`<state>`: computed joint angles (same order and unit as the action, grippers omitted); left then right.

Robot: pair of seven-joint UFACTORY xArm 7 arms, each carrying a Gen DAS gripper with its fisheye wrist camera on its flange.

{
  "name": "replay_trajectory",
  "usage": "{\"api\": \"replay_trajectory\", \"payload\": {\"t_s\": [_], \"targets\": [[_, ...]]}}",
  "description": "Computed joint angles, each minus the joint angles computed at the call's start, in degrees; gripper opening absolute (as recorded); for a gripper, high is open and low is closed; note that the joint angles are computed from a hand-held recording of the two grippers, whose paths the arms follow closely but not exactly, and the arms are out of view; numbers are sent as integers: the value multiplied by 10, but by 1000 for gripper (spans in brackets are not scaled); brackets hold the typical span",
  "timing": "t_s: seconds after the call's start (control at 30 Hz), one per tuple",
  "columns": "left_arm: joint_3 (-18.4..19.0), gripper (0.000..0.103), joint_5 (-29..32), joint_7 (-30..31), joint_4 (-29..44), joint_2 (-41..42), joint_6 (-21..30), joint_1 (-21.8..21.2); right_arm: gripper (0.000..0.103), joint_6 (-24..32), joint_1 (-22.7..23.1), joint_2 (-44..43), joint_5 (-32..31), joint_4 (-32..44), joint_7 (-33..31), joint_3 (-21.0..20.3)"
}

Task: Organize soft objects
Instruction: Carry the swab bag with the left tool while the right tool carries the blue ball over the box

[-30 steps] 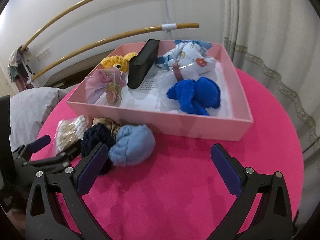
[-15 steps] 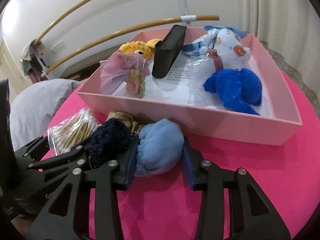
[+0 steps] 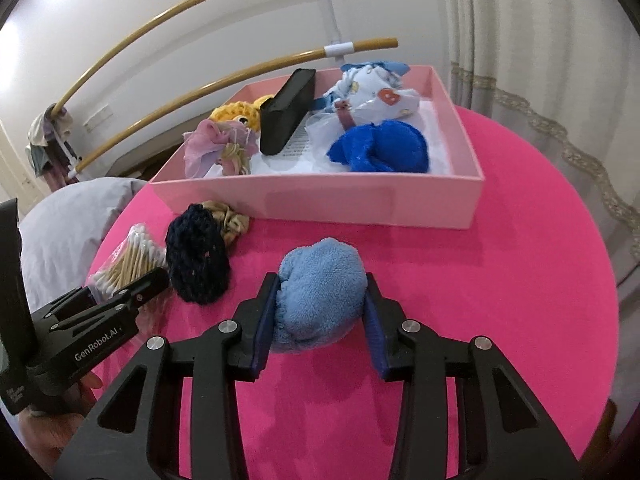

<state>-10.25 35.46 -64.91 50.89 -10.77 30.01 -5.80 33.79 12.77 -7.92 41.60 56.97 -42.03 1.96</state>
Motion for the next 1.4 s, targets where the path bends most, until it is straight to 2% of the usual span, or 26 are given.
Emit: {"api": "replay_trajectory", "payload": {"t_s": [0.43,0.83,1.13,1.3,1.4], "targets": [[-67,39,-53,9,-57,-167,119,-24,37,28,14,-127,11,-79,-28,-42],[-109,39,-106,43,-51,-287,185,-25,37,36,47,-206,5,-104,-29,-70],[-110,39,-119,75,-23,-288,175,-1,37,26,64,-185,6,-56,-33,-74],[-103,39,-102,93,19,-241,137,28,37,17,64,-130,11,11,-35,-68],[-86,39,-106,107,50,-200,111,34,37,20,56,-83,14,67,-31,-60]]}}
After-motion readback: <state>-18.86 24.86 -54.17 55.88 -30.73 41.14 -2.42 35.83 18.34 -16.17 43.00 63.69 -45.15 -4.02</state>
